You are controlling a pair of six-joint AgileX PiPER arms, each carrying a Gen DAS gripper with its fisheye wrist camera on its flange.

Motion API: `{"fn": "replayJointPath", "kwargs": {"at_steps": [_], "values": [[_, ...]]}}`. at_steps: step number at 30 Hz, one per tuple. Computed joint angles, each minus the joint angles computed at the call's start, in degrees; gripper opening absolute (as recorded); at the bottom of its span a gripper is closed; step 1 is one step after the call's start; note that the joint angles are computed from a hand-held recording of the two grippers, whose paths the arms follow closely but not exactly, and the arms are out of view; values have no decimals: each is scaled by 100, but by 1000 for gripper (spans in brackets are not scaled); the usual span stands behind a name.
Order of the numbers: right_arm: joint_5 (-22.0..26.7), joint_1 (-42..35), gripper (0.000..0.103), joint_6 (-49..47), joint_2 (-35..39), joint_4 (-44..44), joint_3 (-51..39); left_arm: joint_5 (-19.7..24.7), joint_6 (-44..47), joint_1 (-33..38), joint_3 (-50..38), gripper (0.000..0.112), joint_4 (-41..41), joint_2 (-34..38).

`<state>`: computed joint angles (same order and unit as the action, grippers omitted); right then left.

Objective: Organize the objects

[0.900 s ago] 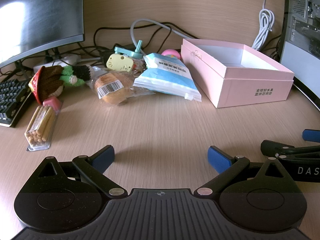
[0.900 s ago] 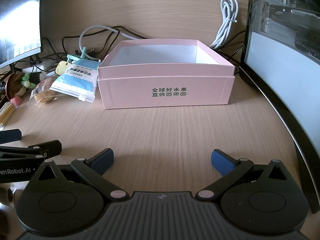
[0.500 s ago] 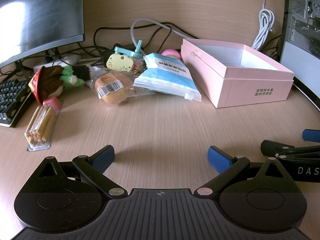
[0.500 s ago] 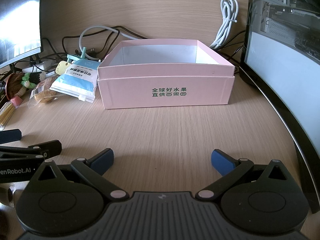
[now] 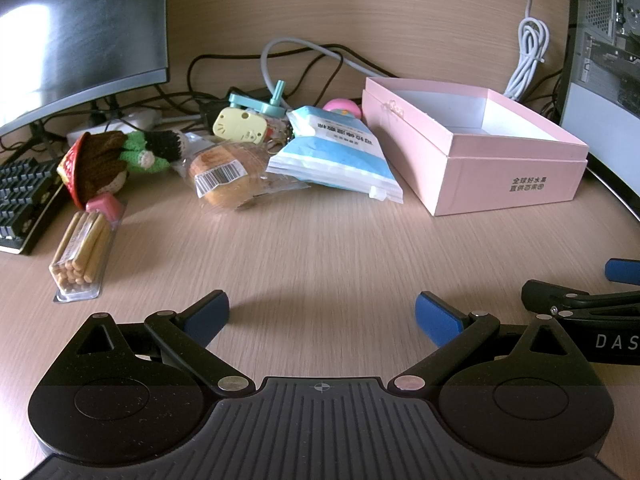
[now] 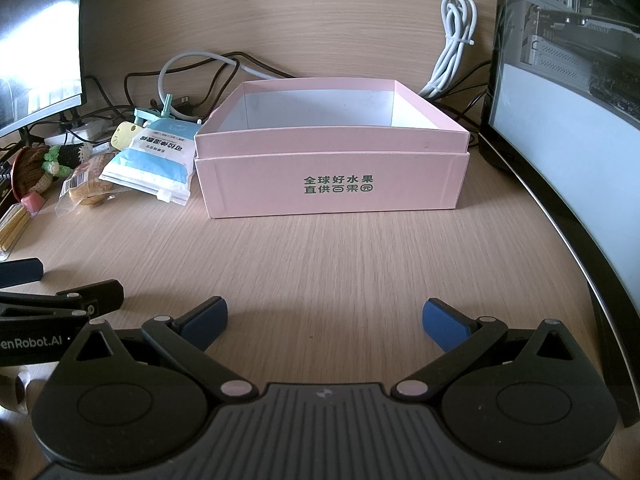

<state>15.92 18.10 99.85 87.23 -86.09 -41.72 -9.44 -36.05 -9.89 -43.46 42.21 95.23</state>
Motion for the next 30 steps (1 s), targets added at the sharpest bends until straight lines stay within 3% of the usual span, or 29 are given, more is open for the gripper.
{"fn": "replayJointPath", "kwargs": {"at_steps": [27,30], "values": [[4,6,103,14,-6,-6,8,68,-203,-12,-59,102,160,-13],[4,7,103,-11,-11,19,7,49,278,-18,-63,102,-328,50]]}}
